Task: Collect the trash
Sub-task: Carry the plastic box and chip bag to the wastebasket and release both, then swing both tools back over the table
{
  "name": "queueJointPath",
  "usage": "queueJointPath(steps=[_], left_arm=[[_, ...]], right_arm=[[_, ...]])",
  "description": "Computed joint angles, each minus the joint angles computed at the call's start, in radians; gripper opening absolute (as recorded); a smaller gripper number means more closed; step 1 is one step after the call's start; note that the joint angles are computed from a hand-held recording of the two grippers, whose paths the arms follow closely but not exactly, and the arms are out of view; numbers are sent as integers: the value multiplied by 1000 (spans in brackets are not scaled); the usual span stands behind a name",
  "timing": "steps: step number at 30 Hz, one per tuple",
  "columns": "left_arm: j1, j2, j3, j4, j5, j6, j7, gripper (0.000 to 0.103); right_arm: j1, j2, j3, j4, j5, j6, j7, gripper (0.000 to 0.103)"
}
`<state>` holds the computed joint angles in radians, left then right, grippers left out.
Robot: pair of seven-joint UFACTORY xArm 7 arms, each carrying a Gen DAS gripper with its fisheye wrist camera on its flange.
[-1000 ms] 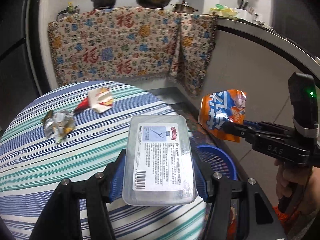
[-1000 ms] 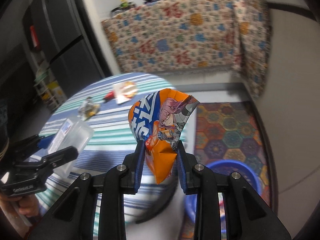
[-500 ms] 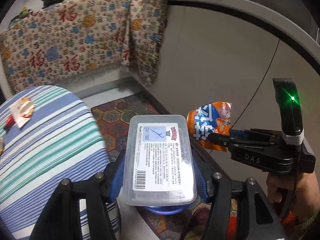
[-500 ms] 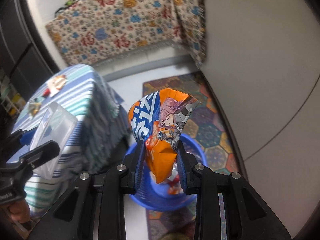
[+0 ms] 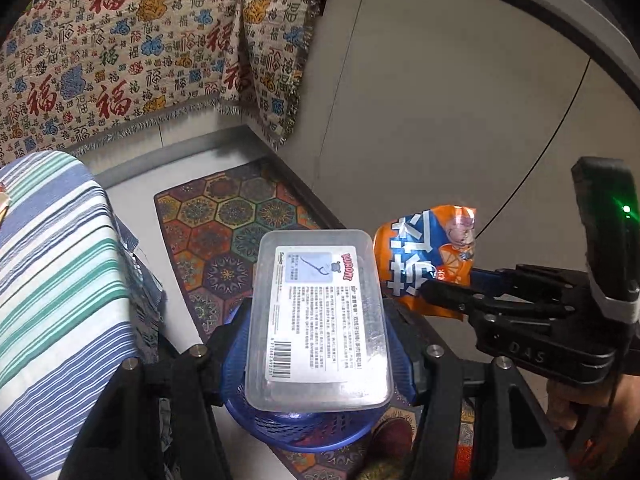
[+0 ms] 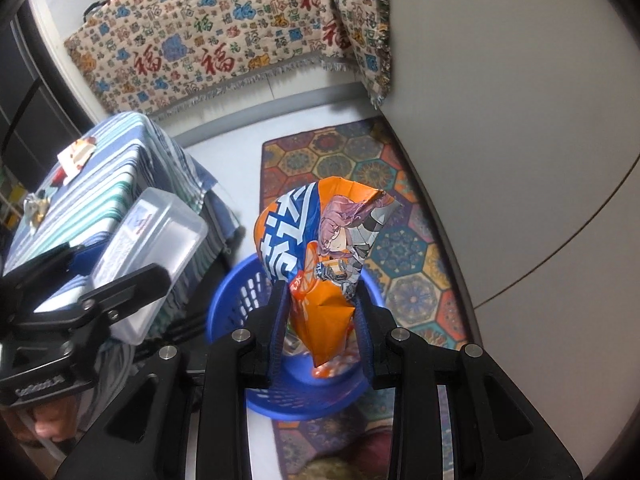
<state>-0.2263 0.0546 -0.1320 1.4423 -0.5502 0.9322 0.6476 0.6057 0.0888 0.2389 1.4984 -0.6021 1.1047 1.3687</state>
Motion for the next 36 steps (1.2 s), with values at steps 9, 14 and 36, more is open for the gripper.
queueJointPath(steps=[9, 14, 36], left_arm=[[0, 101, -17, 87, 3, 56, -49, 61], [9, 98, -25, 81, -2, 54, -49, 61], [76, -71, 50, 4, -78, 112, 27, 73]], right_arm=[[8, 8, -7, -5, -32, 27, -11, 58], [10, -23, 2, -15, -69, 64, 28, 68], [22, 6, 27, 88, -216, 108, 126, 77]])
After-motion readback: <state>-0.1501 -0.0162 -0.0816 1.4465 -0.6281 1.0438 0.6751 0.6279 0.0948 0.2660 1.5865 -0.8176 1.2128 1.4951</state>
